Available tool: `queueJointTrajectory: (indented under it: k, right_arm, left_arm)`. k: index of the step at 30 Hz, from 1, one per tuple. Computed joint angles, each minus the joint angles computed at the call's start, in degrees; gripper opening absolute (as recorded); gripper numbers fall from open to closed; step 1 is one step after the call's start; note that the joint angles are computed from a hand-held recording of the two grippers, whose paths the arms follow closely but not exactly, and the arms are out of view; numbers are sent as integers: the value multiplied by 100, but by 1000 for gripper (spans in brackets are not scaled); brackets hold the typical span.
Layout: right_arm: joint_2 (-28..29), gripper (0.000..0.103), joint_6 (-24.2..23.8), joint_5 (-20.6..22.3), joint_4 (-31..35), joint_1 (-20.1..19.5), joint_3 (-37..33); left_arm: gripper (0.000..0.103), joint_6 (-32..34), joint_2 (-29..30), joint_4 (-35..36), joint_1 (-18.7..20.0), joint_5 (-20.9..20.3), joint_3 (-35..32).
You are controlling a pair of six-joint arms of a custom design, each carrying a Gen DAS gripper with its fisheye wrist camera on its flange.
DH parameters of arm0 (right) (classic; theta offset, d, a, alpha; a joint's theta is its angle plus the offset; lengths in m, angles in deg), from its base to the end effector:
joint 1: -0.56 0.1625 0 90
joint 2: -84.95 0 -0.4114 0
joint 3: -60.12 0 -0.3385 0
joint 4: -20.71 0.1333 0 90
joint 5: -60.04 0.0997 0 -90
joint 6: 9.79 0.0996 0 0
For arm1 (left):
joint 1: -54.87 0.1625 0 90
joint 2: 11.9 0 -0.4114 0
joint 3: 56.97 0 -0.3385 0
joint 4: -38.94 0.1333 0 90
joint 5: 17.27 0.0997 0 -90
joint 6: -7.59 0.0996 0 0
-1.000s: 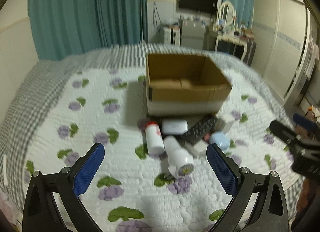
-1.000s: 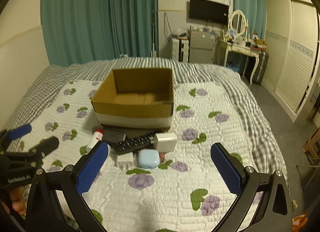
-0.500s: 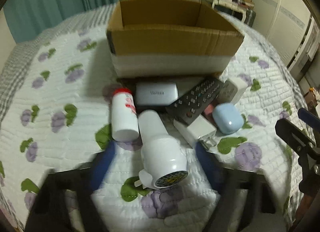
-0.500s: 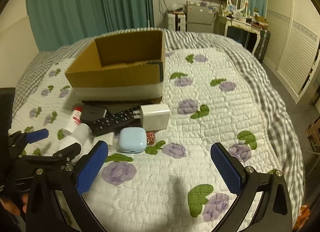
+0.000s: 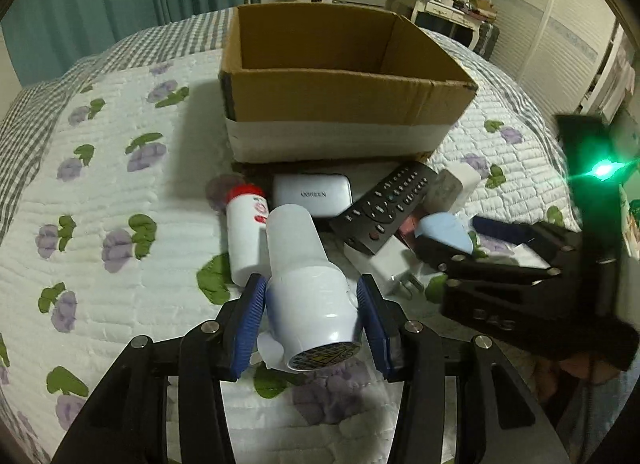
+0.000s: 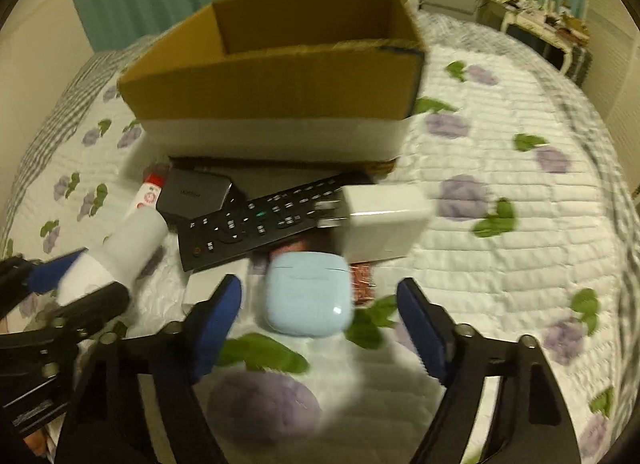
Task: Organize rigid objects
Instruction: 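Grasp the white hair dryer with the left gripper while the right grasps the blue earbud case, then lower the hair dryer and earbud case into the box and open both grippers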
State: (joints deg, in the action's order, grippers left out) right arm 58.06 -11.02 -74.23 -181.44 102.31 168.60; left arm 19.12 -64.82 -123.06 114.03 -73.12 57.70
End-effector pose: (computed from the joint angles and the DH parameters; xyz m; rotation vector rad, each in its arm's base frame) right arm 0.1721 -0.5143 0.0030 0.0061 -2.3406 0.7196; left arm -0.1046 -0.5444 0.1292 0.8596 2.4131 -0.3583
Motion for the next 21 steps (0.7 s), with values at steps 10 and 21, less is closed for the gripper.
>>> queueJointTrajectory:
  k: [10, 21]
  right_arm:
    - [-163, 50, 242, -61, -7, 181, 223]
    - [-718, 50, -68, -727, -367, 1090, 386]
  left_arm:
    - [48, -90, -236, -96, -163, -9, 155]
    - [48, 56, -832, -390, -658, -159, 278]
